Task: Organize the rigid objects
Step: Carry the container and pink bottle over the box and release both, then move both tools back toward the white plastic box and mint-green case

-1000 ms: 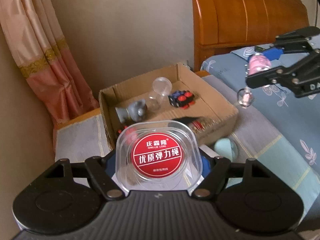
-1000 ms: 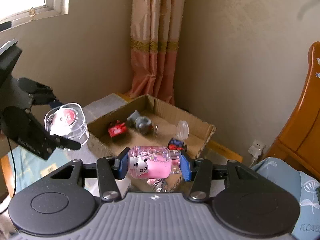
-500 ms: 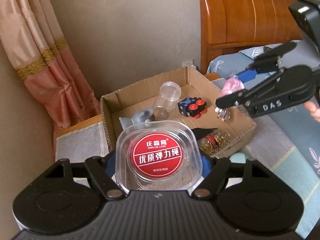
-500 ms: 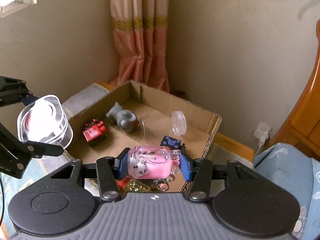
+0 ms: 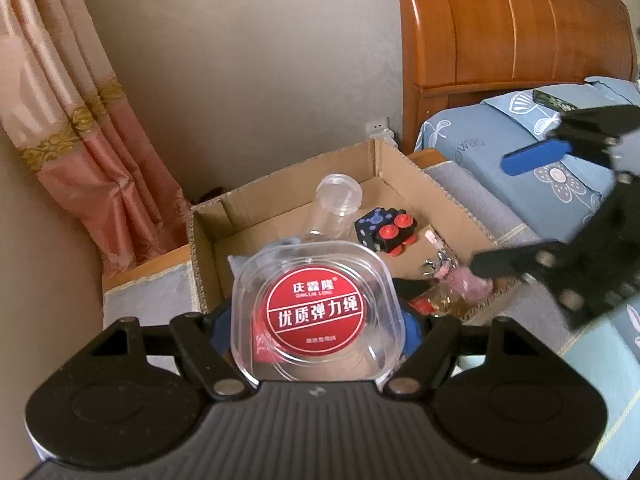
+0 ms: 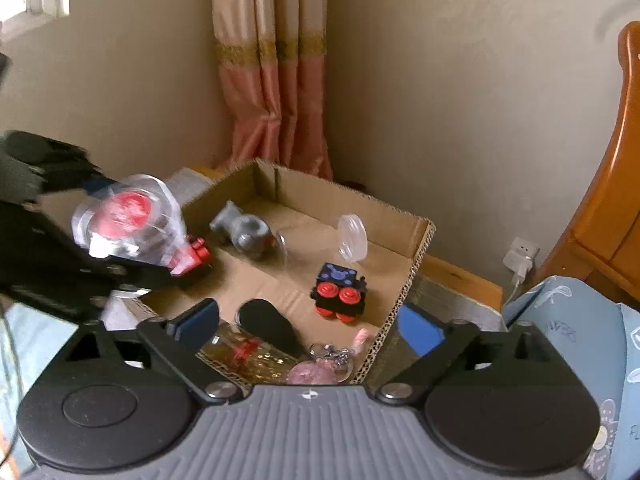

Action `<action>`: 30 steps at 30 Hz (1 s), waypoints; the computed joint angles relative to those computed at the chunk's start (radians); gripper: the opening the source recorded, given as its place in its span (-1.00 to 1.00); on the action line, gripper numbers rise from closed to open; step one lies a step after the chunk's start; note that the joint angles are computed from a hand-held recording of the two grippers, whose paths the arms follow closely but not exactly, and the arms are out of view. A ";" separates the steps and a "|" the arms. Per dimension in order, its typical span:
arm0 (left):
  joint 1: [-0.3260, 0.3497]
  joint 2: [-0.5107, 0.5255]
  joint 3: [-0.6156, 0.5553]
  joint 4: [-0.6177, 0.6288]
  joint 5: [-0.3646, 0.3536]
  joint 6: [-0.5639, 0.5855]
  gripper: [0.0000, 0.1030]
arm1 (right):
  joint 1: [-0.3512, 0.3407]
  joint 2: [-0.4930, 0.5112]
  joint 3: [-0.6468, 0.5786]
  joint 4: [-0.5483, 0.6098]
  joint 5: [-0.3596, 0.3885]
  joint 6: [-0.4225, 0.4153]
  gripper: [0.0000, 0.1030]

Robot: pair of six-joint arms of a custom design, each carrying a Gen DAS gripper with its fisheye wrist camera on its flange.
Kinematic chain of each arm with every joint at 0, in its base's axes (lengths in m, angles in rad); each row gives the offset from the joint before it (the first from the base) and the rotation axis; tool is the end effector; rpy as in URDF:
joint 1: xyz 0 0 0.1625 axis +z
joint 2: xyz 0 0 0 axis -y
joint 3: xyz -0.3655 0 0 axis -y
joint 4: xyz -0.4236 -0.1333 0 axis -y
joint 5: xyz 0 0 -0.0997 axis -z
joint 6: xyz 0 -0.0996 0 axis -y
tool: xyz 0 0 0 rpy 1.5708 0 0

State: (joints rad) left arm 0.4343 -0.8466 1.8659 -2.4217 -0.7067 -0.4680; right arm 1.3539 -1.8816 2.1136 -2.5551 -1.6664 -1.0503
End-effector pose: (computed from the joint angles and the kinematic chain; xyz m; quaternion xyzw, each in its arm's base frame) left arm -0.4124 -0.4217 -0.0050 0.3301 0.8433 -0.2469 0.3449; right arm 0.0260 -0.4573 0.4088 0.3600 -0.8566 0.2694 0.2531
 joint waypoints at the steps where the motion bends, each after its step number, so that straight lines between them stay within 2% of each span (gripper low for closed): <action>1: 0.004 0.008 -0.008 0.000 0.000 0.002 0.47 | 0.000 -0.013 0.008 -0.004 0.002 -0.002 0.99; 15: 0.077 0.146 -0.144 -0.042 -0.046 0.018 0.48 | -0.030 -0.189 0.107 0.019 0.028 -0.058 1.00; 16: 0.079 0.151 -0.144 -0.063 -0.047 0.026 0.53 | -0.034 -0.200 0.112 0.019 0.030 -0.060 1.00; 17: 0.080 0.152 -0.142 -0.085 -0.054 0.034 0.70 | -0.039 -0.209 0.116 0.022 0.031 -0.058 1.00; 19: 0.074 0.148 -0.132 -0.117 -0.053 0.035 0.83 | -0.050 -0.225 0.125 0.026 0.033 -0.057 1.00; 26: 0.022 0.092 -0.084 -0.082 -0.028 -0.006 0.87 | -0.080 -0.268 0.175 0.007 0.043 -0.014 1.00; 30: -0.016 0.050 -0.038 -0.071 -0.015 -0.026 0.88 | -0.086 -0.289 0.223 -0.038 0.018 0.013 1.00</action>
